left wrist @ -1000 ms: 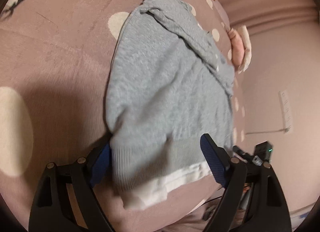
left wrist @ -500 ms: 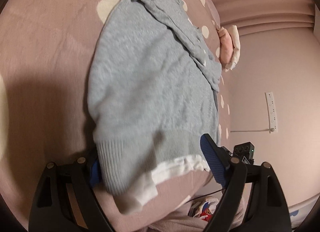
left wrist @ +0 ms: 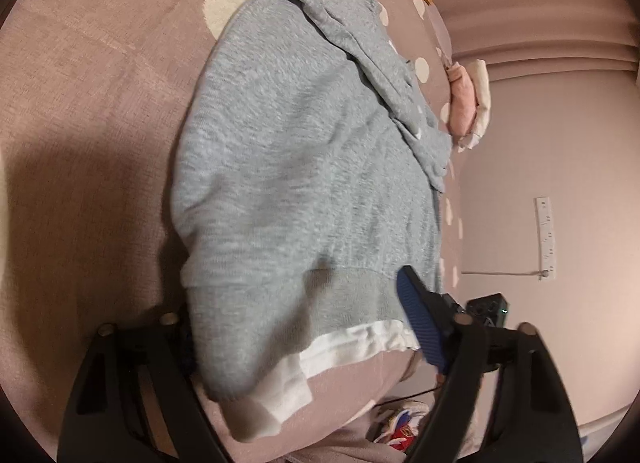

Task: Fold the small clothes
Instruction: 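Grasp the ribbed hem corner with the right tool, then hold the ribbed cuff with both tools and fold the body up toward the collar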

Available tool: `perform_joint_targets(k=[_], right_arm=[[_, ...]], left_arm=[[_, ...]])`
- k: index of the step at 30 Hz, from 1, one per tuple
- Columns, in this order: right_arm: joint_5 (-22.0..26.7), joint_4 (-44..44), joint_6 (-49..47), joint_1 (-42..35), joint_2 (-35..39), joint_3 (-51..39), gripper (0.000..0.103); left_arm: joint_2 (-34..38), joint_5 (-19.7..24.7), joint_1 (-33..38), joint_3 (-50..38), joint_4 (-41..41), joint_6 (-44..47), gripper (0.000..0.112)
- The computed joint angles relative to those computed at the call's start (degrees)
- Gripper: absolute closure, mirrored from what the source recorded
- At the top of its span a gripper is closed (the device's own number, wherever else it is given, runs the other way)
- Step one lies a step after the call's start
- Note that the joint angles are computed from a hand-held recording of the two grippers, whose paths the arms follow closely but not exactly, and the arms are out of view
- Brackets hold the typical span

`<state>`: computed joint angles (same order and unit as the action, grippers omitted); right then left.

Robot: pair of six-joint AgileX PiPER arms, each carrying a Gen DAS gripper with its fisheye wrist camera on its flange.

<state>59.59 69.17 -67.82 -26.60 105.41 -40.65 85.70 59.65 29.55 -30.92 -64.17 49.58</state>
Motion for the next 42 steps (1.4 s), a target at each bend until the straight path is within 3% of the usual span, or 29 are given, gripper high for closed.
perform_joint_targets(k=[1,2,3,5,7,18,42], right_arm=[[-0.62,0.08,-0.43,0.29,-0.65,0.43,0.033],[-1.41,0.1,-0.85,0.5,-1.55,0.98,0.034],[-2.19,-0.28,-1.25,0.33,-2.15,1.52,0.04],[-3.51,-1.09,-1.03,0.02,-2.77,1.96,0.053],[-3.56,-1.36,-1.41,-1.23,-2.31,2.37,0.065],[-3.7,-1.39,-4.48,-1.04,-5.49,4.25,0.079],[-2.57,3.43,-4.6,2.56,-10.94,4.02,0.081]], left_arm=[[-0.43,-1.14,-0.39,-0.11,0.99,-0.92,0.05],[-0.6,-1.75,-0.34,-0.06,1.55,-1.34,0.063],[-0.62,-2.22,-0.07,0.12,2.06,-1.62,0.075],[0.1,-2.34,1.53,0.76,2.24,-1.13,0.087],[1.39,-0.86,4.13,1.57,1.5,0.67,0.087],[-0.4,0.05,3.75,1.85,1.2,1.57,0.094],[-3.84,5.13,5.67,0.72,0.03,4.37,0.096]])
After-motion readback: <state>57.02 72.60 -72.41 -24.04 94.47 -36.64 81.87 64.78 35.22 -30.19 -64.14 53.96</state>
